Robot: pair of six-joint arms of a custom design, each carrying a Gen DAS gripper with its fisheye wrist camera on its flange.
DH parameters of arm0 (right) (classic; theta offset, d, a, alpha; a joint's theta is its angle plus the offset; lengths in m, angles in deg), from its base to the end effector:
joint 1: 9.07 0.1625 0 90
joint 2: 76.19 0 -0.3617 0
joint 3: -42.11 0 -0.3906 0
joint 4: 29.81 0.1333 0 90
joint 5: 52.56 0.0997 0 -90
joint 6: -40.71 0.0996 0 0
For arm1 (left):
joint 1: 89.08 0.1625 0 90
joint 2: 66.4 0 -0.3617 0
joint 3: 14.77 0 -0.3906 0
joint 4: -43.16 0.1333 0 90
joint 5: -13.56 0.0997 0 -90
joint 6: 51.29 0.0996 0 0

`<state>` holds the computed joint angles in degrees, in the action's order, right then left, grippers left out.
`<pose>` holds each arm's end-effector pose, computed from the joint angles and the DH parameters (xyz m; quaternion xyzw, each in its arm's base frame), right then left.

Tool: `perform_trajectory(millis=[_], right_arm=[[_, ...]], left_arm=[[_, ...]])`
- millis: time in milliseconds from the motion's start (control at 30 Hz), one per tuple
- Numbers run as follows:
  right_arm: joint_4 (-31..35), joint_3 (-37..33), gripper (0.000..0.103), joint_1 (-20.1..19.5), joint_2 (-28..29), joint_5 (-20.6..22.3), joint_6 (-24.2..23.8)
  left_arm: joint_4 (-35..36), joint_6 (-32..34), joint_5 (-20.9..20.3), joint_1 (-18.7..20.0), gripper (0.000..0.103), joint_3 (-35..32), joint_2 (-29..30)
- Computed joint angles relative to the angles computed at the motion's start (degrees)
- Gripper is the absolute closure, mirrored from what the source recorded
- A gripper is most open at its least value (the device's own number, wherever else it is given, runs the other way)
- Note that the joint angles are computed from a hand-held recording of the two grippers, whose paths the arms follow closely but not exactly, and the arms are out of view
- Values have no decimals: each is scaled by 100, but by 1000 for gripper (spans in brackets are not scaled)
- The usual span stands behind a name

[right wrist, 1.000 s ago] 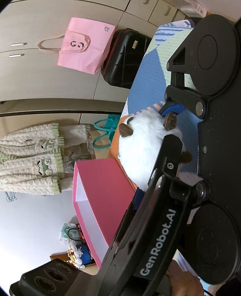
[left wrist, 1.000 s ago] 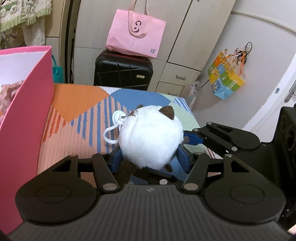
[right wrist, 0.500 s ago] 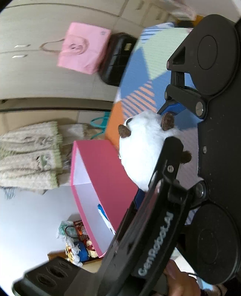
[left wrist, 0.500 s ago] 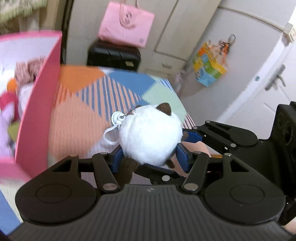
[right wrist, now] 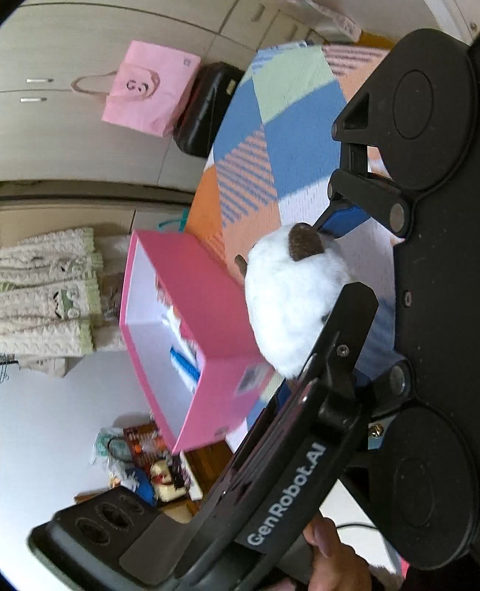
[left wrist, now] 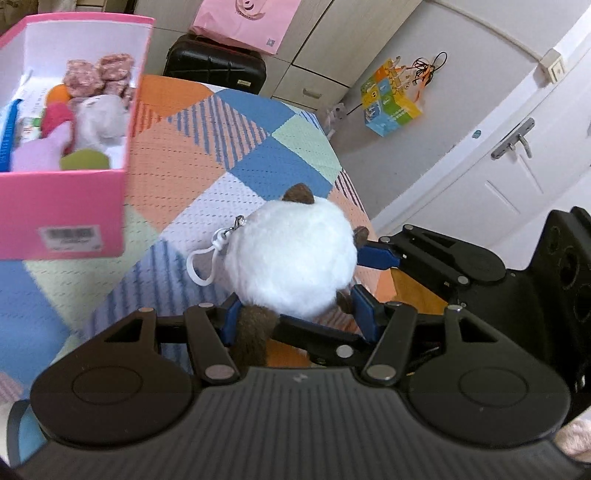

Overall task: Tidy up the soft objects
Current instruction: 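Carry the white plush cat with both grippers over the pink box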

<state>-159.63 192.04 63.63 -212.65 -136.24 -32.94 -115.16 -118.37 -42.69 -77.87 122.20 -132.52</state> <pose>0.0631 -0.2825 0.2762 0.4701 -0.8511 0.1978 0.1246 -0.3268 -0.2571 0.0371 0.1040 0.9511 -0.2712 0.1054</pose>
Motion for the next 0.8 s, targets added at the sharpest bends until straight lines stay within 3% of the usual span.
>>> perform_trajectory(millis=[200, 367, 567, 800], right_arm=[[734, 213, 26, 222, -784, 101, 110], [787, 285, 26, 580, -830, 34, 313], [269, 407, 26, 1210, -571, -92, 564], [-611, 374, 25, 1892, 206, -333, 883]], left_arm=[[624, -438, -115, -314, 45, 339, -771], [1148, -753, -94, -512, 45, 550, -1381], [1885, -920, 152, -712, 45, 673, -2026], [2266, -911, 330, -709, 45, 796, -2578]])
